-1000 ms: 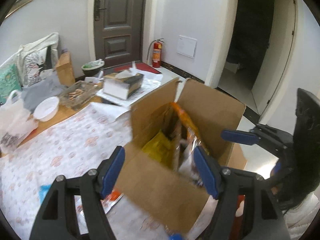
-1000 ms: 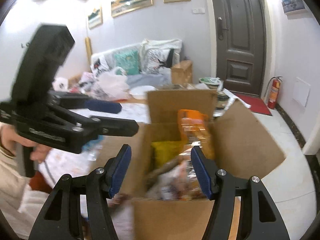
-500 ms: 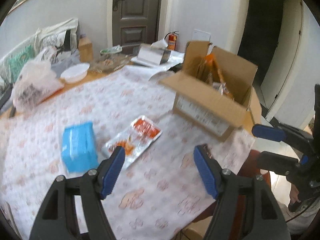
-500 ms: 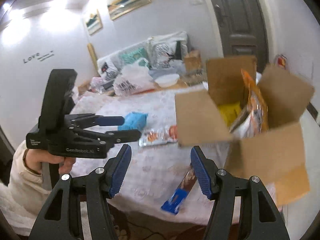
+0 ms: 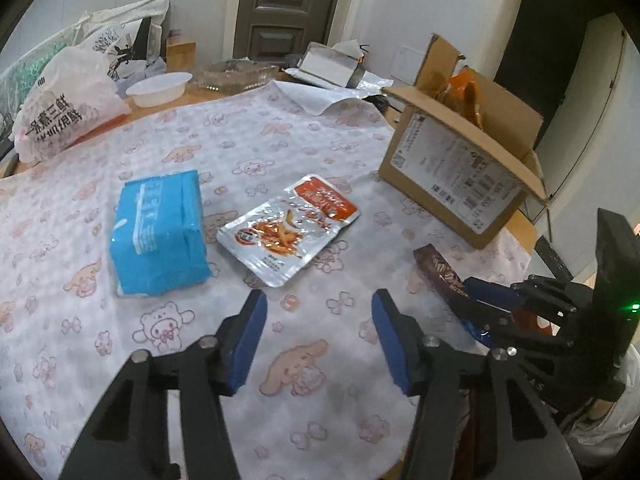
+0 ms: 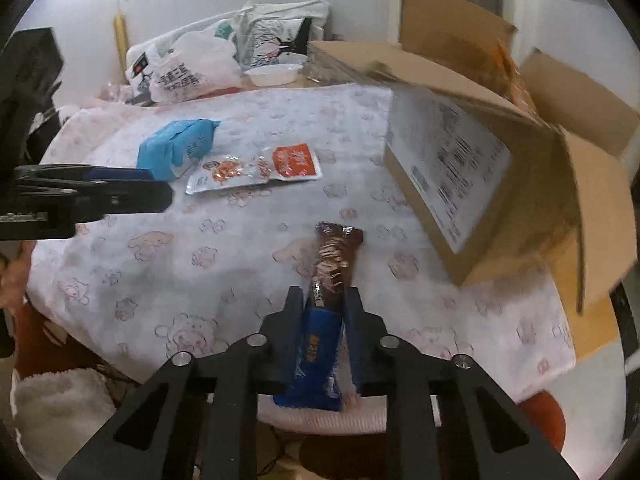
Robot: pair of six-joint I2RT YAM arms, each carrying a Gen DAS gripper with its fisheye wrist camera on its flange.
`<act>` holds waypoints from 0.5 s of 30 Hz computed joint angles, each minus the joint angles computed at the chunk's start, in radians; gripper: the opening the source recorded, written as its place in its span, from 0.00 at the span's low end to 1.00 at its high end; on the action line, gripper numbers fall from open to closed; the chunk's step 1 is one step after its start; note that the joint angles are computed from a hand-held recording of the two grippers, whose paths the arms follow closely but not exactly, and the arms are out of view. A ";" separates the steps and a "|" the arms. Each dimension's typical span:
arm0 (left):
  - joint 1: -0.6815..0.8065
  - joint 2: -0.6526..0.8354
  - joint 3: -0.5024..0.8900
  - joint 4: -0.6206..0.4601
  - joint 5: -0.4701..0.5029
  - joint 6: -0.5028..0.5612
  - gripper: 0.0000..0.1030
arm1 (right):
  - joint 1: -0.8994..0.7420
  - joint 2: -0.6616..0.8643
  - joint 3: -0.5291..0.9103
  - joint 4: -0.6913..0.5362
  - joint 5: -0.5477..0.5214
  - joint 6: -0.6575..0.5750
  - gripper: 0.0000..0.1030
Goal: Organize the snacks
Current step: 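Grasp the chocolate bar with the right tool while the left tool approaches the fish snack pack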
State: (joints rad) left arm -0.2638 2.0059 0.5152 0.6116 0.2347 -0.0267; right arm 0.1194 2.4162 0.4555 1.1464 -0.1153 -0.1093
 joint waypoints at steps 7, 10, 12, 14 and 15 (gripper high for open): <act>0.007 0.069 0.160 -0.121 -0.025 0.036 0.48 | 0.044 -0.012 0.086 -0.063 -0.022 0.019 0.14; -0.004 0.123 0.286 -0.222 -0.033 0.061 0.48 | 0.050 0.003 0.150 -0.112 -0.036 0.027 0.14; -0.015 0.167 0.381 -0.297 -0.039 0.072 0.48 | 0.044 0.015 0.179 -0.139 -0.051 0.026 0.14; -0.021 0.222 0.487 -0.373 -0.045 0.069 0.56 | 0.031 0.019 0.192 -0.151 -0.072 0.024 0.14; -0.023 0.245 0.527 -0.399 -0.049 0.070 0.58 | 0.027 0.017 0.198 -0.160 -0.077 0.021 0.14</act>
